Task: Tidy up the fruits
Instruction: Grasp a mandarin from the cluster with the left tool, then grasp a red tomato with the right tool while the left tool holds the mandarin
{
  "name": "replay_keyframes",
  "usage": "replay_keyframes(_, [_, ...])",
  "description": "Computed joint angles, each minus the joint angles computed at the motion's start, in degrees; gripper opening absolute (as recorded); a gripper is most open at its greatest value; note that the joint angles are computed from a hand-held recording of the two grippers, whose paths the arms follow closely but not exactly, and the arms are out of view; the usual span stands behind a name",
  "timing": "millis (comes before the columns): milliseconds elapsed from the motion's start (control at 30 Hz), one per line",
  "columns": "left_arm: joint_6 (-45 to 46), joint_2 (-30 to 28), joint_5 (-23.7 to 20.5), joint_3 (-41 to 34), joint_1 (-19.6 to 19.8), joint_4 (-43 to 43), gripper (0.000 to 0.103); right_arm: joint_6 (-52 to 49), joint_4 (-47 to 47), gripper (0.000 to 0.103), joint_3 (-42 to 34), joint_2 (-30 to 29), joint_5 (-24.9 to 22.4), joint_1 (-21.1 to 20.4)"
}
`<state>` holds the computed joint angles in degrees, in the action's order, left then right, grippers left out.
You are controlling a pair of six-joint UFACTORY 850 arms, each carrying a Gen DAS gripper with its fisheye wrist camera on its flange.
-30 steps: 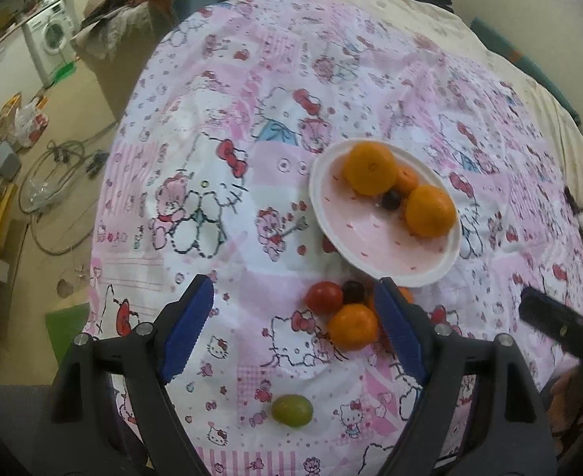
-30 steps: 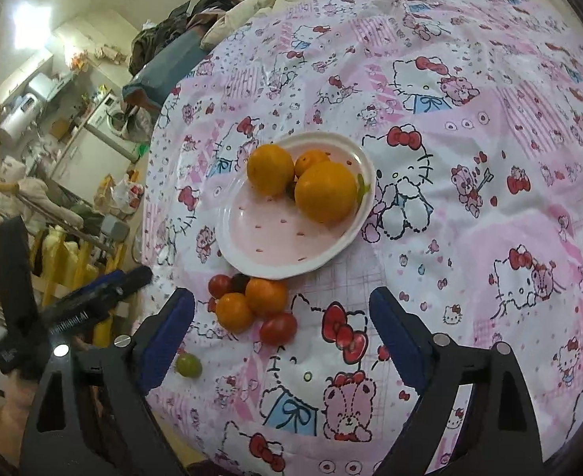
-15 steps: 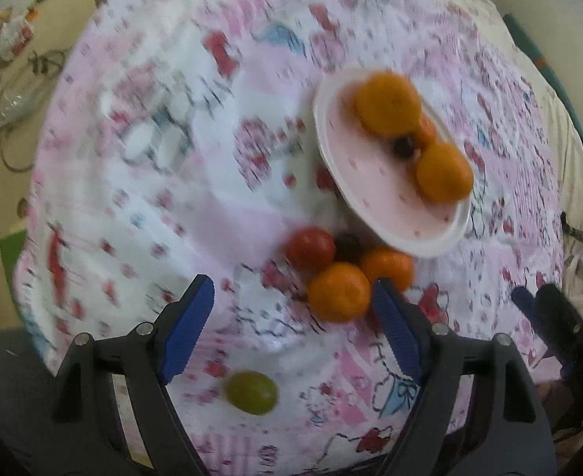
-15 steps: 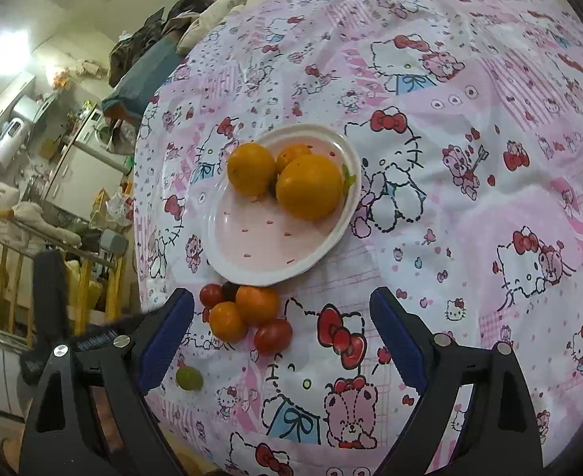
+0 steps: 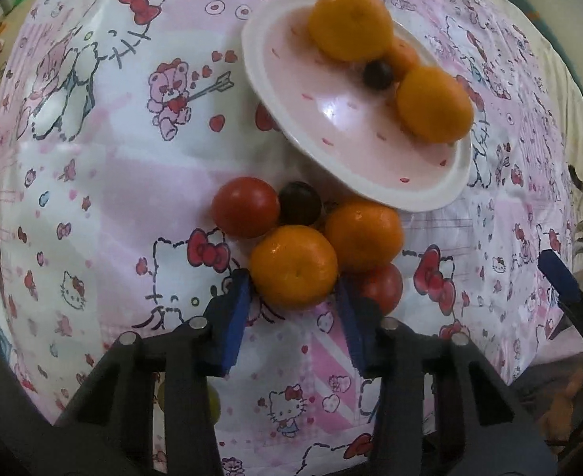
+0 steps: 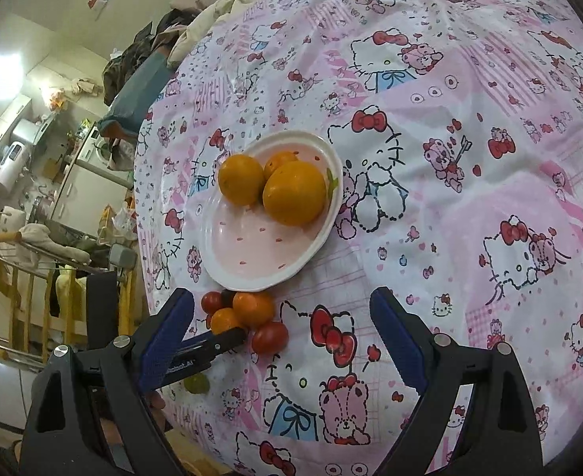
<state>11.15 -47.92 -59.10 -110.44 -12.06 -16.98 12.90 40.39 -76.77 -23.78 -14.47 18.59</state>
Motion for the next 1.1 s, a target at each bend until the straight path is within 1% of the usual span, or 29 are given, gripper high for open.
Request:
replay_keyframes(200, [1.84, 1.53, 1.12, 1.55, -0.48, 2.14, 0.037, -1.74, 1.23, 0.093, -0.33, -0.27, -0.51, -0.15])
replay_keyframes(267, [1.94, 2.92, 2.86, 2.92, -0.71, 3.81, 0.037, -0.67, -0.11, 0.093, -0.66, -0.60, -0.92, -0.03])
replay_keyframes(400, [2.68, 4.58, 4.47, 3.99, 0.33, 4.01, 0.037, 4.25, -6.74, 0.093, -2.21, -1.85, -2.38, 0.58])
replay_keyframes(500, [1.75, 5.36, 5.98, 4.07, 1.20, 4.62, 0.037, 6.64, -11.18, 0.093, -4.14, -3.51, -4.34, 1.30])
replay_keyframes(567, [1.14, 5.76, 6.94, 4.03, 1.80, 4.75, 0.037, 6.10, -13.22, 0.093, -6.63, -5.61, -7.16, 1.89])
replay_keyframes(600, [1.18, 5.87, 7.11, 4.01, 1.98, 4.70, 0.037, 3.34, -12.98, 0.091, -8.96, -7.56, -10.11, 2.29])
replay_keyframes(633, [1.32, 6.12, 7.47, 4.08, 2.19, 4.78, 0.037, 2.68, -14.65, 0.090, -10.82, -9.08, -11.86, 2.90])
replay_keyframes(733, [1.98, 6.86, 8.44, 4.64, 2.57, 4.76, 0.037, 2.44, -21.73, 0.084, -15.67, -12.79, -15.40, 4.86])
replay_keyframes(767, [2.11, 6.97, 8.53, 4.71, 2.68, 4.62, 0.037, 2.02, -22.97, 0.080, -16.76, -13.67, -16.08, 5.32])
replay_keyframes(933, [2.34, 7.04, 8.44, 4.55, 3.50, 3.31, 0.037, 2.54, -27.69, 0.070, -21.14, -17.40, -19.26, 6.58])
replay_keyframes(1033, [3.42, 6.99, 7.95, 4.48, 4.02, 1.64, 0.037, 3.99, -32.35, 0.064, -22.85, -18.81, -20.67, 7.19])
replay_keyframes(1100, [3.72, 7.15, 8.13, 4.68, 4.07, 1.55, 0.037, 3.93, -32.64, 0.060, -23.27, -19.22, -21.01, 7.22])
